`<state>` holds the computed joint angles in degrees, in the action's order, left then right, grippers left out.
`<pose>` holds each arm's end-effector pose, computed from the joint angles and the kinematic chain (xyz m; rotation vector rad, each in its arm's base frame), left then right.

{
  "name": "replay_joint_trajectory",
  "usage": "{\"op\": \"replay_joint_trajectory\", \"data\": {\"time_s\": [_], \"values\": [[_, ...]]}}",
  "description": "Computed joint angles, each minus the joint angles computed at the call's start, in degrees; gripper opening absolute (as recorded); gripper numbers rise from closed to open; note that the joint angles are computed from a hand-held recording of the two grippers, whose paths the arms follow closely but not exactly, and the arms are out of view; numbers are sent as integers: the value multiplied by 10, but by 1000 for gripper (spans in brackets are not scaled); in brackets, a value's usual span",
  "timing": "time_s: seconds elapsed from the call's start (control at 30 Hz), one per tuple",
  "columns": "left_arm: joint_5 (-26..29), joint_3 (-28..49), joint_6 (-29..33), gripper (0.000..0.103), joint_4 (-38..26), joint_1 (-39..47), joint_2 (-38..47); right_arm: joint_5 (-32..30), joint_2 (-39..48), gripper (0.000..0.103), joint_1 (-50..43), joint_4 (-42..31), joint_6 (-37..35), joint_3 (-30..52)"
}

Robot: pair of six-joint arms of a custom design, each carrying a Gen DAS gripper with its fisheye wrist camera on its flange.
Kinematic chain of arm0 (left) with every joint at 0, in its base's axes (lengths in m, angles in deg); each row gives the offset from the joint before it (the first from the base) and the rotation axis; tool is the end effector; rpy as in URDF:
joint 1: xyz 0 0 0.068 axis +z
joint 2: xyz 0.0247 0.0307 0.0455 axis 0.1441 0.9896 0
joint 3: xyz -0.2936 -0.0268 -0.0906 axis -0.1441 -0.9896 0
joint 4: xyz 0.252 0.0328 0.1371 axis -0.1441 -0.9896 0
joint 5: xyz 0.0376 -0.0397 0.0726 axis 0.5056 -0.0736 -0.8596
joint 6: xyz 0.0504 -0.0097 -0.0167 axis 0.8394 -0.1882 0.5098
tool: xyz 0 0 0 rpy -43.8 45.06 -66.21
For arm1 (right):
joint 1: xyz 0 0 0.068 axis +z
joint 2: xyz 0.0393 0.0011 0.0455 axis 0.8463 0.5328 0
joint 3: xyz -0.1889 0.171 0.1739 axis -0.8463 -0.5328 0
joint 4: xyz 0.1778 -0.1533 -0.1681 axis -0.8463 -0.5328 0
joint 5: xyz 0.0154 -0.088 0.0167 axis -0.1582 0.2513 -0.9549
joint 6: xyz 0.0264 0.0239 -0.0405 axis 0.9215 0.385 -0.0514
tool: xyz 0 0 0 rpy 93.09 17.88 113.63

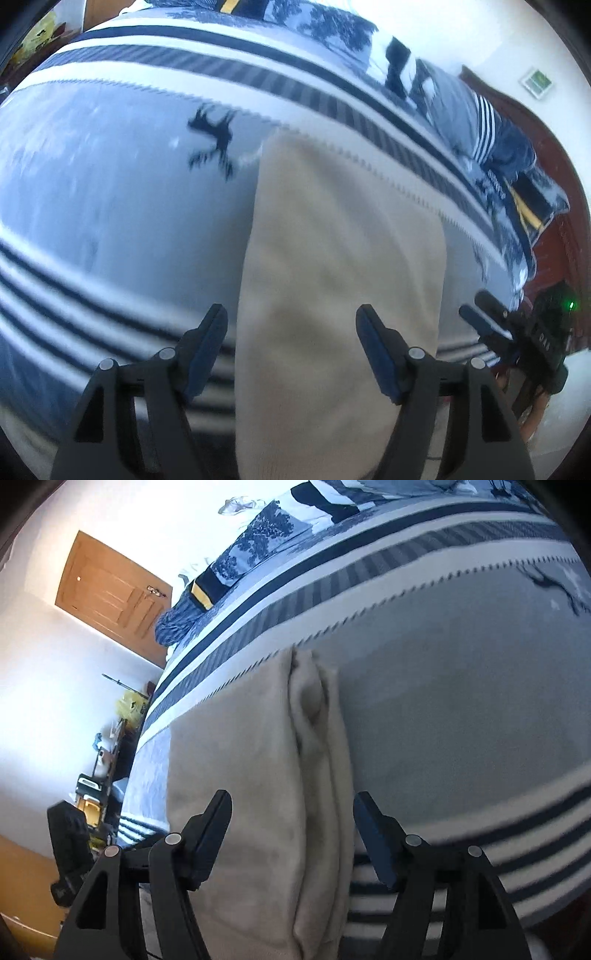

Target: Fold small clothes

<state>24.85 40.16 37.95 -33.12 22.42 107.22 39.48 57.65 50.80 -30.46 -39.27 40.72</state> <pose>0.2726 0.0511 0.1437 -0.1800 2.6572 -0.6082 0.2456 -0.0068 0.0963 0.3007 2.5787 0.9980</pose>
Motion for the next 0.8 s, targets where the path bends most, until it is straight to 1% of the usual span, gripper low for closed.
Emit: {"op": "replay_joint_trajectory", "data": {"time_s": [0.07, 0.13, 0.2, 0.23, 0.3, 0.33, 0.4, 0.43, 0.47, 0.5, 0.53, 0.57, 0.6, 0.63, 0.67, 0.73, 0.8], "values": [[5, 45, -24, 71, 9, -4, 45, -37, 51, 74, -9, -14, -8, 47], [12, 91, -45, 71, 19, -5, 96, -42, 94, 74, -7, -22, -3, 90], [4, 142, -58, 71, 9, -14, 153, -66, 171, 74, -1, -44, -3, 157], [9, 160, -66, 71, 11, -18, 175, -77, 210, 74, 1, -50, 3, 187], [19, 186, -63, 71, 10, -24, 209, -78, 261, 74, 10, -63, 9, 233], [12, 199, -66, 71, 7, -30, 223, -74, 283, 74, 14, -63, 17, 250], [4, 214, -67, 70, 5, -37, 242, -102, 313, 72, 18, -56, 28, 269], [12, 217, -70, 60, 7, -35, 248, -104, 317, 64, 20, -47, 34, 271], [31, 218, -69, 53, 6, -32, 252, -103, 319, 55, 23, -40, 37, 271], [36, 214, -70, 44, 8, -31, 249, -103, 319, 41, 28, -38, 39, 272], [44, 211, -73, 27, 12, -28, 245, -94, 313, 35, 33, -28, 48, 265], [52, 210, -68, 19, 7, -25, 241, -89, 301, 28, 35, -15, 52, 256], [86, 212, -66, 17, 0, -12, 234, -90, 288, 24, 34, -4, 54, 247], [116, 211, -67, 16, 2, 0, 224, -91, 267, 23, 33, 7, 57, 238], [135, 215, -64, 16, -1, 7, 217, -90, 250, 22, 35, 10, 57, 237], [156, 233, -76, 16, -7, 16, 210, -89, 231, 22, 34, 3, 56, 250], [158, 264, -88, 16, -10, 15, 210, -94, 225, 22, 37, 2, 71, 275]]}}
